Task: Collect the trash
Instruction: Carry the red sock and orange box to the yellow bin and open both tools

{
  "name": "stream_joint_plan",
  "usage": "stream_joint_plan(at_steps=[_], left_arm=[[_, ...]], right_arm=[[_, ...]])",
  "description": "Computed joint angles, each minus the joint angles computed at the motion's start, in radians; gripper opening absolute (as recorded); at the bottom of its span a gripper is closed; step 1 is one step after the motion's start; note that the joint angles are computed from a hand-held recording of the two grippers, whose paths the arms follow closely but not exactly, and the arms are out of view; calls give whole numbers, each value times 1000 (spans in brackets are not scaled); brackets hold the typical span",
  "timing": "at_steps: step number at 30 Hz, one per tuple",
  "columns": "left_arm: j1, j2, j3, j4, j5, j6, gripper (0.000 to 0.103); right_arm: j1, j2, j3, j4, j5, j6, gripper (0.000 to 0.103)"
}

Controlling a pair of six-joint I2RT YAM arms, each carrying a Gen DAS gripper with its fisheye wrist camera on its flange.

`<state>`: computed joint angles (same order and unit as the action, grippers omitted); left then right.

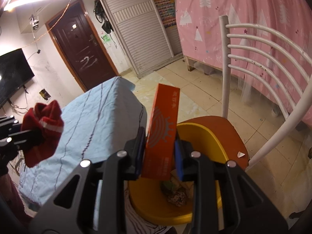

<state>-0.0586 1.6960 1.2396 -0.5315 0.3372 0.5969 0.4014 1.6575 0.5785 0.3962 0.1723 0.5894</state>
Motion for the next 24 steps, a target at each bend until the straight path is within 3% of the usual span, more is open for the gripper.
stream_joint_plan(at_steps=[7,11,15,17,20,24], left_arm=[[-94,146,147,-58,-23,-113,11],[-138,209,199,-63,-45,-159,11],[-162,265,246,-66,-50,-195,13],[-167,284,264,-74,-50,-209,22],[-172,287,257,-66,-52,-208,28],[-172,272,238,-54,-52,-198,28]], right_arm=[[-70,77,-17,80,-83,8,27],[-103,91,-34,111,-109,19,45],[-132,79,-68,143,-108,33,45],[-142,73,-82,158,-107,44,45],[-158,53,-95,157,-108,46,45],[-157,38,-100,155,-104,50,45]])
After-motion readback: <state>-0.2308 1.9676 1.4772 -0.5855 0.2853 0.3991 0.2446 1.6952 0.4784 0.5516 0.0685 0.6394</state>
